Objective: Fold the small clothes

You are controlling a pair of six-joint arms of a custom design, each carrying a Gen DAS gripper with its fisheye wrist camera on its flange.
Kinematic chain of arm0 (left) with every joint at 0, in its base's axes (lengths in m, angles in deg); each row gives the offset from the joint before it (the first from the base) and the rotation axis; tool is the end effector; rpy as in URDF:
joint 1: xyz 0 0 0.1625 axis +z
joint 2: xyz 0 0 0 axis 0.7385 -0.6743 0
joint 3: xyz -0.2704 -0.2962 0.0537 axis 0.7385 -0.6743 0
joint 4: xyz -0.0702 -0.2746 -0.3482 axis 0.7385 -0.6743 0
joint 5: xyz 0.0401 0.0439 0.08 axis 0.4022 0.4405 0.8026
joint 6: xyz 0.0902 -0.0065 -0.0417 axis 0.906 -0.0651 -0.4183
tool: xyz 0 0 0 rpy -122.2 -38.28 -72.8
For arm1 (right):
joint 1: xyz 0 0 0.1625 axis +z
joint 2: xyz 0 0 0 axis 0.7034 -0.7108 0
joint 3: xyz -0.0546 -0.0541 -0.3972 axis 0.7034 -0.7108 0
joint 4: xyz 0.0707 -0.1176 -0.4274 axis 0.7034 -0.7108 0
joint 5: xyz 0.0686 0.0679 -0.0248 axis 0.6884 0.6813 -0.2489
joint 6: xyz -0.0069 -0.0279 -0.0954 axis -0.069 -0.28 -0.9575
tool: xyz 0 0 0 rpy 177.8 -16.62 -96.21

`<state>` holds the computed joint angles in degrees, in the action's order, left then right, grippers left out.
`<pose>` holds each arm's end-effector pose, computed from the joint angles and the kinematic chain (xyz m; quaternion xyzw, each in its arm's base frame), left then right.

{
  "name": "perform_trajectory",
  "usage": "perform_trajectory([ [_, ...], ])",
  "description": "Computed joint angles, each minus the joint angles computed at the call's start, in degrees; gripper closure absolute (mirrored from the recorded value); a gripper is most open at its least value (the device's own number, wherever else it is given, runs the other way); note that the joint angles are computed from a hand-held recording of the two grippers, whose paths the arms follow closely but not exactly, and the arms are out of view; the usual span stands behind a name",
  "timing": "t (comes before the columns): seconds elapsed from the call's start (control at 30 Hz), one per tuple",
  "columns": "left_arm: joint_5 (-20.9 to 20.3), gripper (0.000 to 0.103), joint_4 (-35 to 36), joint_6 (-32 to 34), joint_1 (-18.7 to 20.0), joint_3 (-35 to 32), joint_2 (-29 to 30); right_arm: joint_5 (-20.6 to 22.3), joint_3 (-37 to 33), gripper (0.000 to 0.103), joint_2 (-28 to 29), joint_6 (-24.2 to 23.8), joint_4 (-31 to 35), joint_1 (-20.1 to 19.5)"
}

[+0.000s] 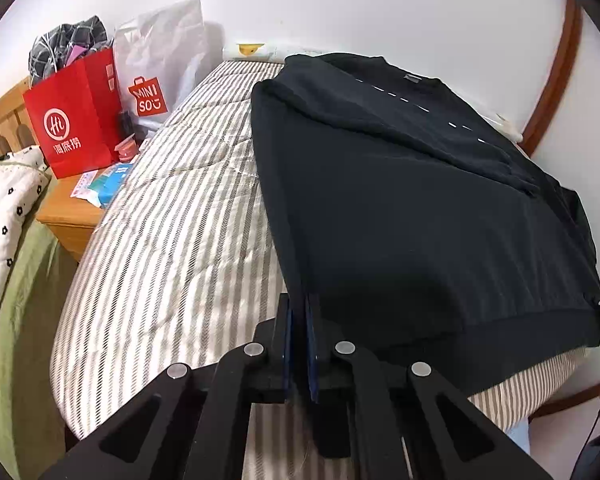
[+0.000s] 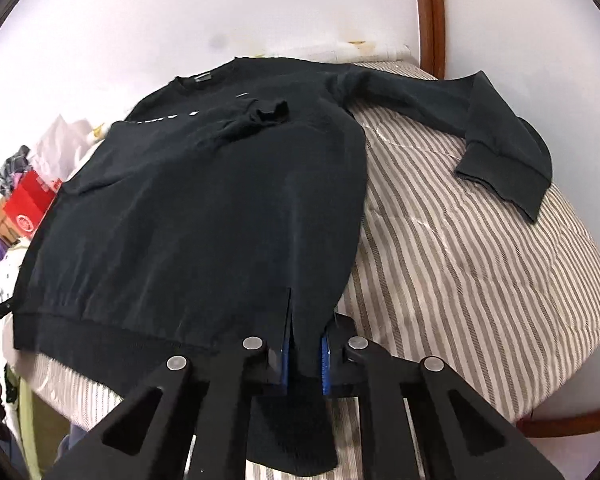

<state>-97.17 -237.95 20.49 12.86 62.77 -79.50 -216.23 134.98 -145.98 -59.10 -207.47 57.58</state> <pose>-0.0688 -0.5146 0.2676 0.2231 0.9058 -0.2370 0.2712 0.1442 -0.3661 0.1582 -0.0307 -0.8443 0.4275 0.3216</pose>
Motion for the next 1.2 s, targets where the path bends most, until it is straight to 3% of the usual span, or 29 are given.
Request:
perform_trajectory([
  [0.1, 0.56, 0.096, 2.24, 0.20, -0.56, 1.30, -1.82, -1.83, 1.32, 0.093, -0.69, -0.41, 0.78, 1.48],
  [0.33, -1.35, 0.092, 7.37, -0.88, -0.11, 3.32, -6.65, -1.71, 4.52, 0.092, -5.10, 2.76, 7.40, 2.49],
  [0.5, 0.52, 0.078, 6.44, 0.32, -0.24, 2.79, -5.87, -6.86, 2.48, 0.079, -3.25, 4.05, 10.65, 3.94],
  [0.67, 1.48, 0.074, 4.51, 1.50, 1.02, -1.47, -1.57, -8.28, -2.13, 0.063, -2.54, -0.84, 7.06, 6.81],
  [0.87, 2.00, 0.066, 2.63, 2.51, 2.59, -9.26, 5.89, -4.29, -18.13, 0.062, 5.33, -8.87, 11.66, 8.46],
  [0.93, 1.92, 0.063, 2.00, 3.18, 3.08, -11.88, 8.19, -0.48, -25.24, 0.062, 8.92, -9.95, 15.75, 8.13],
  [1.03, 2.92, 0.049, 0.43, 5.15, 3.87, -16.28, 12.20, 5.04, -37.41, 0.062, 15.76, -11.86, 22.19, 7.74],
  [1.2, 3.48, 0.049, -2.14, 8.93, 5.06, -22.20, 17.79, 10.91, -60.05, 0.062, 28.77, -13.02, 36.02, 7.33],
])
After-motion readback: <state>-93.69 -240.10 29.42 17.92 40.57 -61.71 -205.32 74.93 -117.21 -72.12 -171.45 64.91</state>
